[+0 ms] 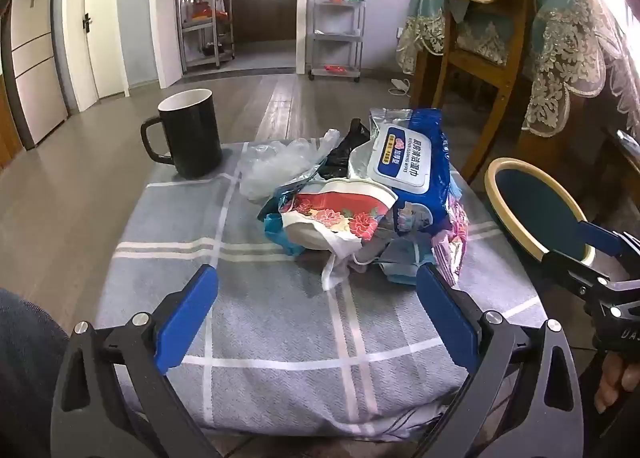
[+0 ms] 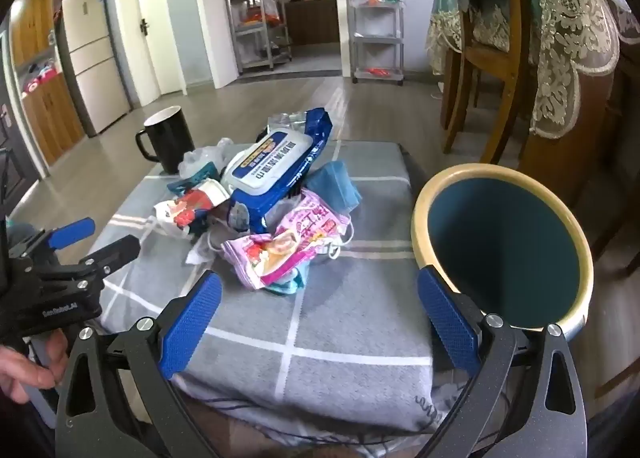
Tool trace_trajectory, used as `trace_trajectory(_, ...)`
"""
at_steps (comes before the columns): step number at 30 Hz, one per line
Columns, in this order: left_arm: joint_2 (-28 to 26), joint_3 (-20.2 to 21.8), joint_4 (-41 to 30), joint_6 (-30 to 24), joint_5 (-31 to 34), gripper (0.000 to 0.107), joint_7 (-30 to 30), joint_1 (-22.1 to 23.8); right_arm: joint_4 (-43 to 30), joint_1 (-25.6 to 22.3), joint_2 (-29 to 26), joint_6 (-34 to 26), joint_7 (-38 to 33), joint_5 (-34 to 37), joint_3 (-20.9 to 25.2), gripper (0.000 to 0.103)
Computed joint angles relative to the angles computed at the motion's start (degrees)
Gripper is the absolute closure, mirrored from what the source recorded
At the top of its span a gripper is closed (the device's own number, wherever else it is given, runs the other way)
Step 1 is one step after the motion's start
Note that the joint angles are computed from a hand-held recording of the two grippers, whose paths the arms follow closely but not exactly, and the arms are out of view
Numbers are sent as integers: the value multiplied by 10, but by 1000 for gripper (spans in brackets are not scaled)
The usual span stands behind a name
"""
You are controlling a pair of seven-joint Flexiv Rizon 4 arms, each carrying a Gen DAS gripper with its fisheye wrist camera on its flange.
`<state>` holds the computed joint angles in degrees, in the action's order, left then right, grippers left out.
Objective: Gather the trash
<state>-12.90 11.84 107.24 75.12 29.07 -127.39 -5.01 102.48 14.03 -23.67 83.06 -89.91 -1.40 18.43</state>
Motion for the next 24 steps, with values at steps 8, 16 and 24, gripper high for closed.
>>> trace_trajectory(8, 0, 1, 12, 3, -18, 10, -8, 2, 1, 3, 0, 0, 3, -3, -4, 5)
trace_trajectory(16, 2, -4, 18, 3, -40, 9, 14, 11, 3, 2, 2, 8, 7, -2, -5, 5)
trace_trajectory(24, -1, -6, 18, 13, -45, 9, 18, 10, -1, -3, 1, 8, 3, -1, 0, 5)
